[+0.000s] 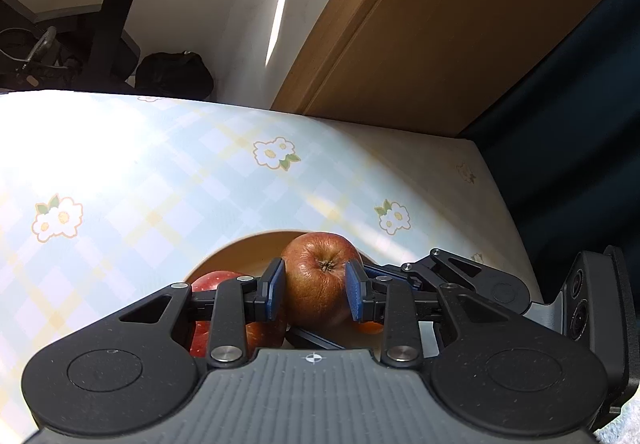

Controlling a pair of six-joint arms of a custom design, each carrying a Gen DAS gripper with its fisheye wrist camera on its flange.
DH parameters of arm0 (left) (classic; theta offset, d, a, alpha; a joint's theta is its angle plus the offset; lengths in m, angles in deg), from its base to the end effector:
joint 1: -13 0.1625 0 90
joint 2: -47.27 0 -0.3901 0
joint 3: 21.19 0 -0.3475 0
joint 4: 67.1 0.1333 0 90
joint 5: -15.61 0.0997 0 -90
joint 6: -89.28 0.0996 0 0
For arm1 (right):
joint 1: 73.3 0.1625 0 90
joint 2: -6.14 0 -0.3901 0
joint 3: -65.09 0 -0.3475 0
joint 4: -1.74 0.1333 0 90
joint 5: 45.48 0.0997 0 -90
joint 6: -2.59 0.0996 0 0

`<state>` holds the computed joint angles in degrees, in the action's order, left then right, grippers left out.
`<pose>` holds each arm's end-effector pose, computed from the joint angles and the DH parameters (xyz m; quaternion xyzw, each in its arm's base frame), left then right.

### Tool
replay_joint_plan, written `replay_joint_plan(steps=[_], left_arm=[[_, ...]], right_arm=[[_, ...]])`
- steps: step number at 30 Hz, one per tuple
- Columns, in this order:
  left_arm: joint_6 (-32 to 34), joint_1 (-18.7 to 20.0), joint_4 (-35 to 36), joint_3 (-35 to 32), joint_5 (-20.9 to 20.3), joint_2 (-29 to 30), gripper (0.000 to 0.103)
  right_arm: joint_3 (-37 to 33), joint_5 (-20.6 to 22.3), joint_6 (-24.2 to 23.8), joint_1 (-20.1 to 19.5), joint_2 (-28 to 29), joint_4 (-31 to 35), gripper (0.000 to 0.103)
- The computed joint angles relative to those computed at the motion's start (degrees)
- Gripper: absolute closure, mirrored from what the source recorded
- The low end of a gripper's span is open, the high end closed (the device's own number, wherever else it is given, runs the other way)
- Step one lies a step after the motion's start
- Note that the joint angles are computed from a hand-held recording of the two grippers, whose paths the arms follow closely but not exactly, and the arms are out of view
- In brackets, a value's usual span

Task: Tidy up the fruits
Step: 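Carry the brownish-red apple with the left tool onto the cream plate, then open the left tool to release the apple beside the red apple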

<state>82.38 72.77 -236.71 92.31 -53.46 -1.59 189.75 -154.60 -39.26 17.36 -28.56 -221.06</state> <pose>-0.1188 -0.5393 0.0782 0.1740 0.9596 -0.1788 0.1299 0.1059 -0.4569 0.0359 0.2763 -0.8775 0.2827 0.2714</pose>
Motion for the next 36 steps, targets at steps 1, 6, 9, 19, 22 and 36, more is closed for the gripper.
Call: replay_joint_plan(steps=[1,6,9,19,22,36], left_arm=[[-0.19,-0.34,-0.49,0.81,0.34,-0.66,0.07],[-1.03,-0.86,-2.73,2.96,1.29,-2.35,0.068],[-1.71,-1.2,-2.59,4.12,1.94,-3.88,0.067],[-1.96,-3.57,-3.48,11.27,6.12,-10.87,0.065],[-2.05,-4.63,-4.32,13.99,8.16,-13.23,0.062],[-1.86,-9.88,-8.46,25.91,16.32,-23.08,0.062]], right_arm=[[-0.17,-0.32,0.34,0.11,0.13,-0.01,0.043],[-0.17,-1.57,2.01,0.49,-0.01,0.22,0.042],[0.74,-1.17,2.73,0.69,-0.69,-0.81,0.041],[4.55,-3.15,5.1,3.21,-2.07,-5.53,0.041],[6.08,-3.9,5.85,3.94,-1.78,-8.68,0.041],[13.43,-5.55,10.4,6.77,3.72,-27.74,0.043]])
